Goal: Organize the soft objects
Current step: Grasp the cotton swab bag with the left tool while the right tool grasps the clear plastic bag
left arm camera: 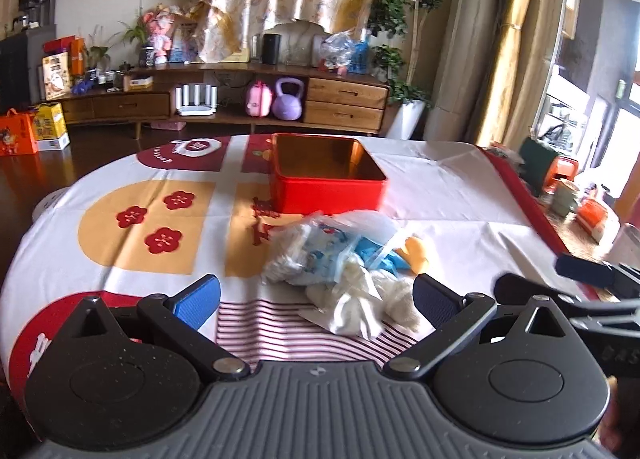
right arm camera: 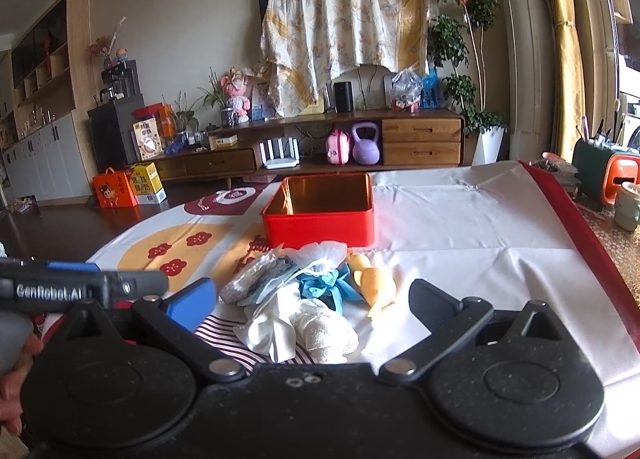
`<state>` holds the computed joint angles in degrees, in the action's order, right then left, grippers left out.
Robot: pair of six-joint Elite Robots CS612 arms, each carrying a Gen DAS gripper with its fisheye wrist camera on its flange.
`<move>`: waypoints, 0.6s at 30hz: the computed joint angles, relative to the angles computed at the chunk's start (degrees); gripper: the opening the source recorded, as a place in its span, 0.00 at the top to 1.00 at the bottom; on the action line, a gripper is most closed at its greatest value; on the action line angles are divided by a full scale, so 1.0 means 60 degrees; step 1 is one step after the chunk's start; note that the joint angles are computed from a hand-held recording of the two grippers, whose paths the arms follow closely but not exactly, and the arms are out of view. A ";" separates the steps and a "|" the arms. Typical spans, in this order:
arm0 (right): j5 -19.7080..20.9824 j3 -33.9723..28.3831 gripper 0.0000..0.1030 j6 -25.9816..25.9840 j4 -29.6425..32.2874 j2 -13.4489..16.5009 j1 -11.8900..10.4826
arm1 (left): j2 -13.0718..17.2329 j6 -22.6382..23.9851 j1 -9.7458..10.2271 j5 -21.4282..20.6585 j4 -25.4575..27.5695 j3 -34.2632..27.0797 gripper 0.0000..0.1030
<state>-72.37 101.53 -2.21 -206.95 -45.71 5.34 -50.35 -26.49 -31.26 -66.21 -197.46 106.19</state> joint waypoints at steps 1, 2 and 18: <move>-0.0001 -0.0047 0.00 -0.0060 0.0076 0.0025 -0.0005 | 0.0046 -0.0007 0.0037 0.0045 0.0111 -0.0090 0.00; -0.0002 -0.0136 0.00 -0.0202 0.0209 0.0059 -0.0010 | 0.0092 0.0014 0.0090 0.0005 0.0194 -0.0178 0.00; 0.0221 -0.2153 0.04 -0.1154 0.2988 0.0700 0.0007 | 0.1351 0.0690 0.0869 -0.0610 0.1715 -0.2373 0.00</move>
